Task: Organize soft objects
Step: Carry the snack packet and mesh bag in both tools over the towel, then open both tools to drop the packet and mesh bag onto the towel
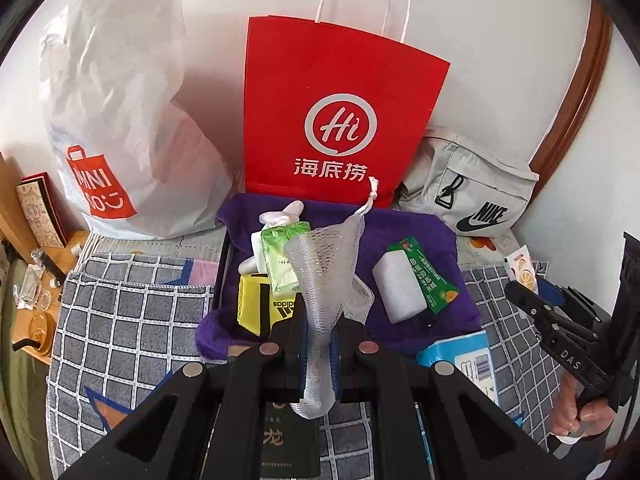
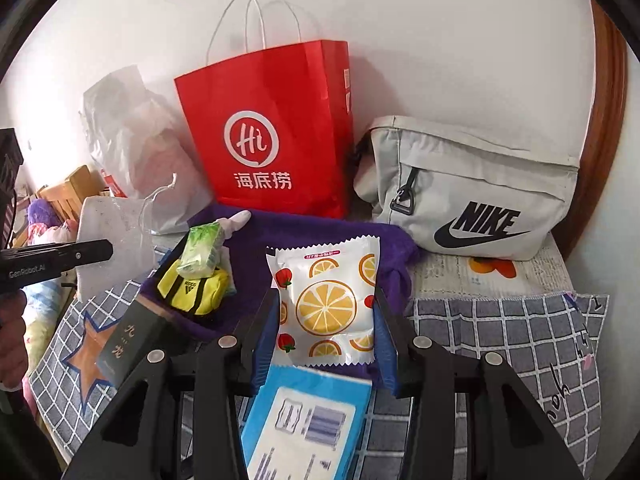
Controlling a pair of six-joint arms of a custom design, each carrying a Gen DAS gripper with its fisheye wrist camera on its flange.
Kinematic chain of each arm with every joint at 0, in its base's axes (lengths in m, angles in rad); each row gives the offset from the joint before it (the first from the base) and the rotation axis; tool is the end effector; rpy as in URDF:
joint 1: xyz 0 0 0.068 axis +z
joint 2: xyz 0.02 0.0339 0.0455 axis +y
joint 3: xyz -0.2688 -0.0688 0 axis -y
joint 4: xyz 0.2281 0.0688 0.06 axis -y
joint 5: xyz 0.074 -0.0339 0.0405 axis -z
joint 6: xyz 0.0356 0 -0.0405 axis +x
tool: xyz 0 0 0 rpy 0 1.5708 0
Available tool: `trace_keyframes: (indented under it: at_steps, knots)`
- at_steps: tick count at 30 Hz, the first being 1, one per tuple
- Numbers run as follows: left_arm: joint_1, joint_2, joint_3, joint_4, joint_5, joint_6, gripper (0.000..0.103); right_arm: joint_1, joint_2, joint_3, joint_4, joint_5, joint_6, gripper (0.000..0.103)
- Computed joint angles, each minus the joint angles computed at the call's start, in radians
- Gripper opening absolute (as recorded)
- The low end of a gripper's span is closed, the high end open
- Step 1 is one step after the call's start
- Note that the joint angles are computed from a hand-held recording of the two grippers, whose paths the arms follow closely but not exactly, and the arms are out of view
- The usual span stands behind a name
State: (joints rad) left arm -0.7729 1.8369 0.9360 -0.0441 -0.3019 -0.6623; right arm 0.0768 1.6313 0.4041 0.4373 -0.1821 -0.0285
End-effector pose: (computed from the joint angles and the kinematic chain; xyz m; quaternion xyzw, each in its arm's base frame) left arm 0.2527 -0.2316 0.1438 0.0058 0.9417 -0.0923 0.3234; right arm 0.2451 0.0253 0.1098 -0.0830 0.9178 0.0932 0.3769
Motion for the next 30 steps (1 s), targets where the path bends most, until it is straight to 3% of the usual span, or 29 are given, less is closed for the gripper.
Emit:
trace_keyframes:
  at_steps: [4,13,16,18,30]
  knots:
    - [0.036,0.057,0.052,0.005,0.045,0.022,0.009,0.016,0.115,0.093,-0.002,0.025,-0.007,0.044]
    - [0.078,0.22,0.206,0.0,0.126,0.053,0.009,-0.006,0.343,0.32,-0.07,-0.027,-0.011,0.044]
    - [0.083,0.298,0.291,-0.041,0.142,0.062,0.009,-0.012,0.418,0.351,-0.055,-0.036,-0.019,0.044]
    - [0.087,0.348,0.346,-0.069,0.147,0.058,0.009,-0.016,0.462,0.405,-0.112,-0.04,-0.025,0.044]
    - [0.101,0.491,0.479,-0.097,0.193,0.05,0.009,0.002,0.568,0.503,-0.211,-0.036,-0.094,0.045]
